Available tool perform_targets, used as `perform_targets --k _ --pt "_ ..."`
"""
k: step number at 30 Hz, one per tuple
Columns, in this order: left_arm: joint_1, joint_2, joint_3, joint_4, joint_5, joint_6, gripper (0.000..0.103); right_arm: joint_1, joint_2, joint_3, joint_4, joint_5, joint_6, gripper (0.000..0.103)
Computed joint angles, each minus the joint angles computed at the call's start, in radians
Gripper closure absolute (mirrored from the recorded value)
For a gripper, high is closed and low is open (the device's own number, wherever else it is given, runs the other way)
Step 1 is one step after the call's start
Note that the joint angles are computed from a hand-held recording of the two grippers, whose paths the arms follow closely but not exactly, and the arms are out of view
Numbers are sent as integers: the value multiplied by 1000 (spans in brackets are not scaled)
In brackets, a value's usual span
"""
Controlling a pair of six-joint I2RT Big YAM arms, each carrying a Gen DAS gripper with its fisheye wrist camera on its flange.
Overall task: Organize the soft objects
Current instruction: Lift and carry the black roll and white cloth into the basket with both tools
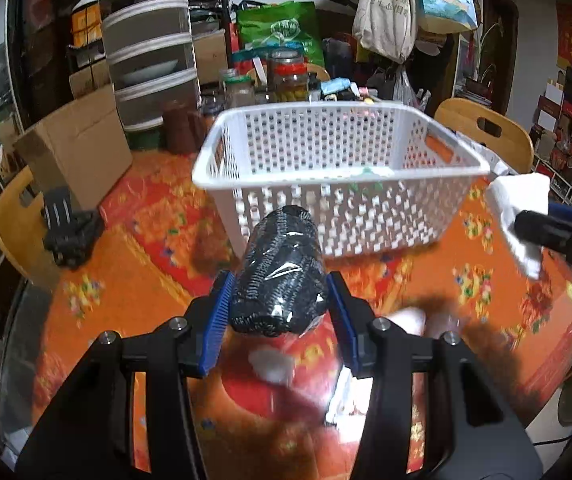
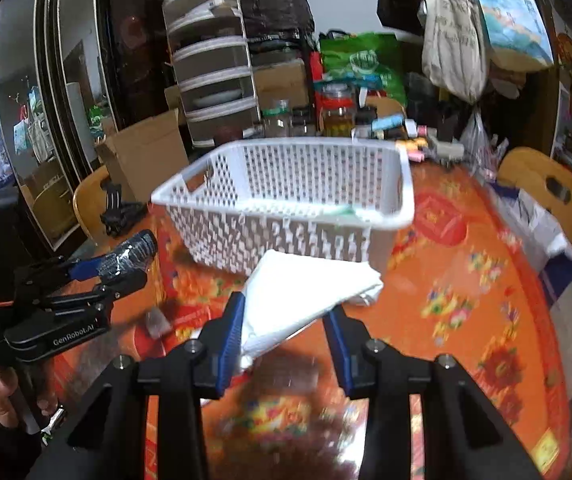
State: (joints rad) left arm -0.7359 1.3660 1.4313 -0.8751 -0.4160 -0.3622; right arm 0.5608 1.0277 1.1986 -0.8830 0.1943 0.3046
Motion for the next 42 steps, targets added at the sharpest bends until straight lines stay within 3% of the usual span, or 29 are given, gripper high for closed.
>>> perform_targets --k 5,11,20,25,35,42 --pt "28 78 148 -54 -3 40 58 -36 73 130 -28 -3 -58 64" --pt "70 241 409 -158 -22 85 58 -102 208 295 -78 -33 -86 64" --pt "125 613 919 -470 49 98 58 -176 422 484 -161 -99 -79 64" --pt "146 757 1111 -592 79 79 58 -198 519 547 -217 -103 -88 64" --pt "145 864 1273 -705 105 84 58 -221 593 599 -269 -105 -89 64" --pt "140 854 1227 -682 99 85 58 -222 613 602 -288 -96 -96 62"
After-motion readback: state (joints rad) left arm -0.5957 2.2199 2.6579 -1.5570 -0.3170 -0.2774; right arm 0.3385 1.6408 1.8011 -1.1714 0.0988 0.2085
